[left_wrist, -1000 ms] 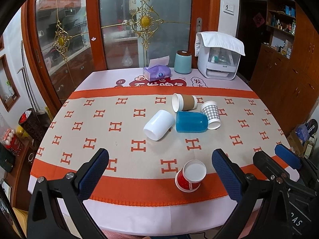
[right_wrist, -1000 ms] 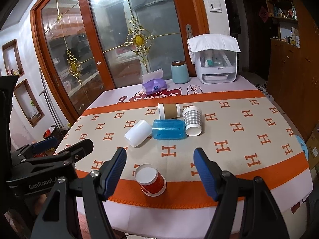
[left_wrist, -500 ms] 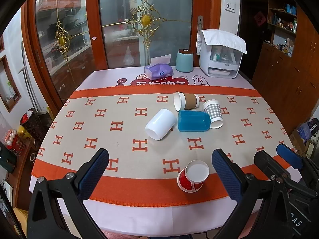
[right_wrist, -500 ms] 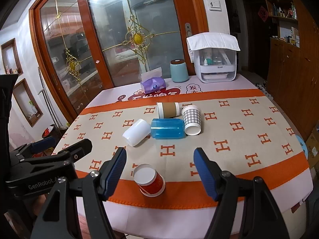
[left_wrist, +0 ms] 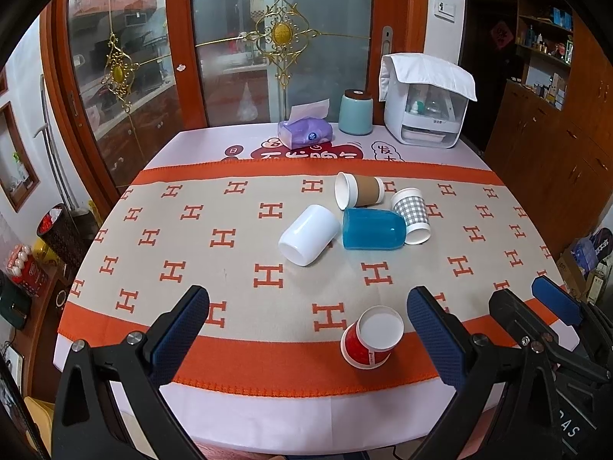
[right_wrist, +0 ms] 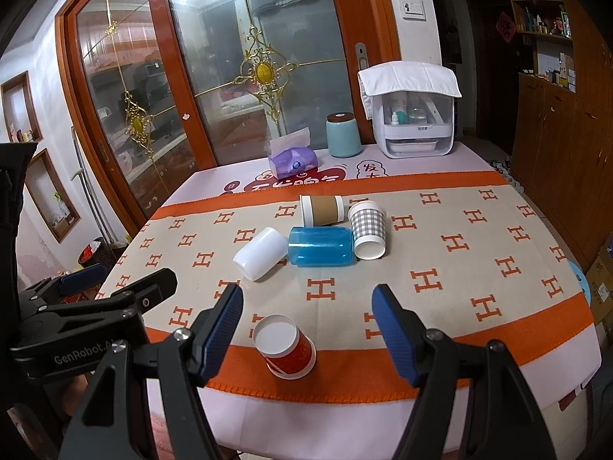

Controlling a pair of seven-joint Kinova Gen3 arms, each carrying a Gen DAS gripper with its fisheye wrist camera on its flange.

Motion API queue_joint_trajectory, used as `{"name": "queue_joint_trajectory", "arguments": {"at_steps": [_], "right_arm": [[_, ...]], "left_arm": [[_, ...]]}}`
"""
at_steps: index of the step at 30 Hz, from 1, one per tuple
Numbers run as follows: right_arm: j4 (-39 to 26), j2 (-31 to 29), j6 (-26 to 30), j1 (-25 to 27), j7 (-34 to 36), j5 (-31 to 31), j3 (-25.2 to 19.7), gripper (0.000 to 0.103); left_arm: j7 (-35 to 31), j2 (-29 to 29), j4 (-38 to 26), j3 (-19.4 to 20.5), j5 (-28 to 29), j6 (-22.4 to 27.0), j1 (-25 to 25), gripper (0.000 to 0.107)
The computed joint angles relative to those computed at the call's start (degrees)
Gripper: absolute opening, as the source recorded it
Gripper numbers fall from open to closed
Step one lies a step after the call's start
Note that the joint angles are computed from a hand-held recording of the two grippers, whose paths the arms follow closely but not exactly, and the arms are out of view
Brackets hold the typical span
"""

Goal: Flip cup upside down

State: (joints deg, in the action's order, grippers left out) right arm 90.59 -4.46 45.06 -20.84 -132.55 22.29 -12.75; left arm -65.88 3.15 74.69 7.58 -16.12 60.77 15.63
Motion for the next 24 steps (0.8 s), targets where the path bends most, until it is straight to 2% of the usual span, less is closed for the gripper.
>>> {"name": "queue_joint_trajectory", "arguments": {"at_steps": [24], "right_arm": [[-0.06,0.06,0.11,0.05,0.18,-0.08,-0.02,0.07]], "left_arm": [[-0.04,0.82,-0.13,-0.2,0.48,0.24,0.32,0.102]]}}
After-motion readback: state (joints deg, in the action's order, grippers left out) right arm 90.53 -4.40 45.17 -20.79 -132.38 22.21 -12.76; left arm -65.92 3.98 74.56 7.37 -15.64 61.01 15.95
